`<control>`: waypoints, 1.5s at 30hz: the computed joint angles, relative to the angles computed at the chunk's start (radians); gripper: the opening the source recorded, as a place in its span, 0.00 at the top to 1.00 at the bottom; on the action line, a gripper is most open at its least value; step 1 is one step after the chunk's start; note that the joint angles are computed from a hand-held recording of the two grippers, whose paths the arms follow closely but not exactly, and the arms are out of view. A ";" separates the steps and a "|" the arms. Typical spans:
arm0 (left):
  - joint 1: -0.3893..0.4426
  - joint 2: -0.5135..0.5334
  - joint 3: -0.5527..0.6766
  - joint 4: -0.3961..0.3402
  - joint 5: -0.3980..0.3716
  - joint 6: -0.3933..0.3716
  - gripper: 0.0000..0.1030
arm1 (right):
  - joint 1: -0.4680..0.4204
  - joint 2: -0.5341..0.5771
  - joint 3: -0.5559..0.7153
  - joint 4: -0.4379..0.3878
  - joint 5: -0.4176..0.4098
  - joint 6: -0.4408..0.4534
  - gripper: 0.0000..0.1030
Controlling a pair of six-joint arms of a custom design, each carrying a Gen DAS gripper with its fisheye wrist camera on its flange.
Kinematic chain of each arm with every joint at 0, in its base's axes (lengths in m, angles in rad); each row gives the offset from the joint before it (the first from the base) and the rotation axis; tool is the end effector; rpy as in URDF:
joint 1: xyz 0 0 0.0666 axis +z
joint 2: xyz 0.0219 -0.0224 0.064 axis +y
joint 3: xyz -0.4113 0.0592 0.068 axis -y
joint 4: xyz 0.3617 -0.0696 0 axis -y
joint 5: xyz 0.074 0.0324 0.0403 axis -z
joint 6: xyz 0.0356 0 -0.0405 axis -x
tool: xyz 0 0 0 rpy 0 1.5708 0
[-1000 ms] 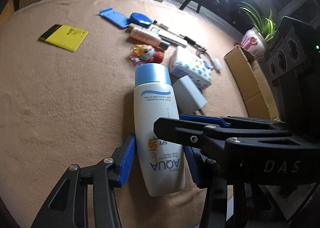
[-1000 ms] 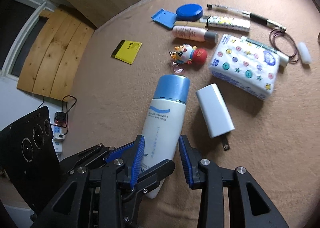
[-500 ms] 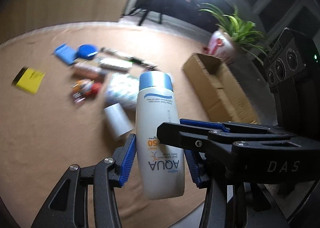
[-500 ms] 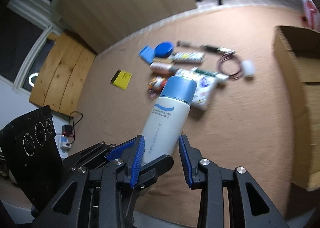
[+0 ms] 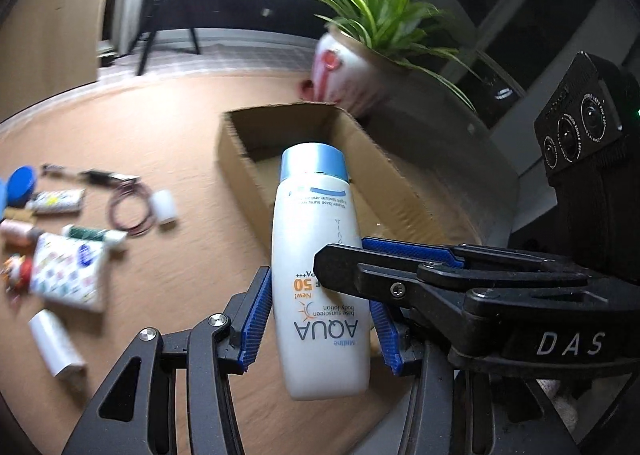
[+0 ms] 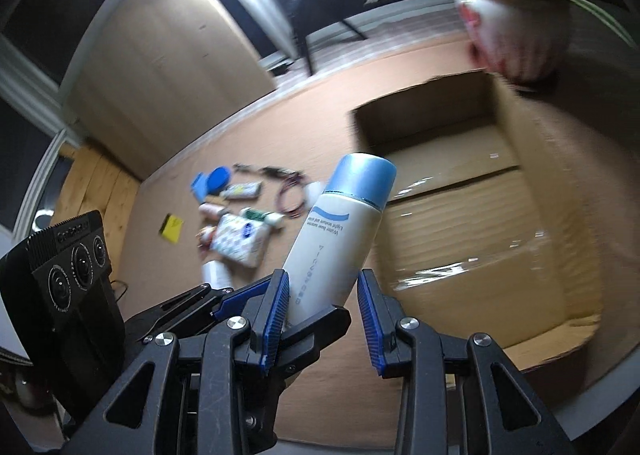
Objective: Organize objects
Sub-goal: 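Carry the AQUA bottle with the left gripper into the cardboard box, then open the left gripper to release the bottle and withdraw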
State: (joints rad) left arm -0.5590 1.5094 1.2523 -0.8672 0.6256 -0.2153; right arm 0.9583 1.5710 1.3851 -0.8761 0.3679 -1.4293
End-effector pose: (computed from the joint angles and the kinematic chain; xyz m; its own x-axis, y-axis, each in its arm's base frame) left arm 0.3775 -0.2612 0.3605 -0.6094 0.5855 -0.5347 0.7928 0.4382 -0.4237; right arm 0.2968 0.3995 0.3813 -0.7269 0.5722 -0.3797 0.4036 0.8033 0.4380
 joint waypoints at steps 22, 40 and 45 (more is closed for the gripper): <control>0.029 -0.005 -0.019 0.010 -0.137 0.006 0.36 | 0.030 0.022 0.026 -0.190 0.129 -0.008 0.43; 0.293 0.074 -0.003 -0.004 -0.272 -0.036 0.36 | -0.022 0.195 0.191 0.015 -0.022 0.210 0.43; 0.306 0.110 0.016 -0.022 -0.271 -0.037 0.36 | -0.046 0.228 0.213 0.050 -0.080 0.220 0.45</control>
State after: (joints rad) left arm -0.2533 1.6195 1.2687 -0.8889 0.3548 -0.2523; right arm 0.9126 1.7989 1.5977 -0.8261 0.2881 -1.2093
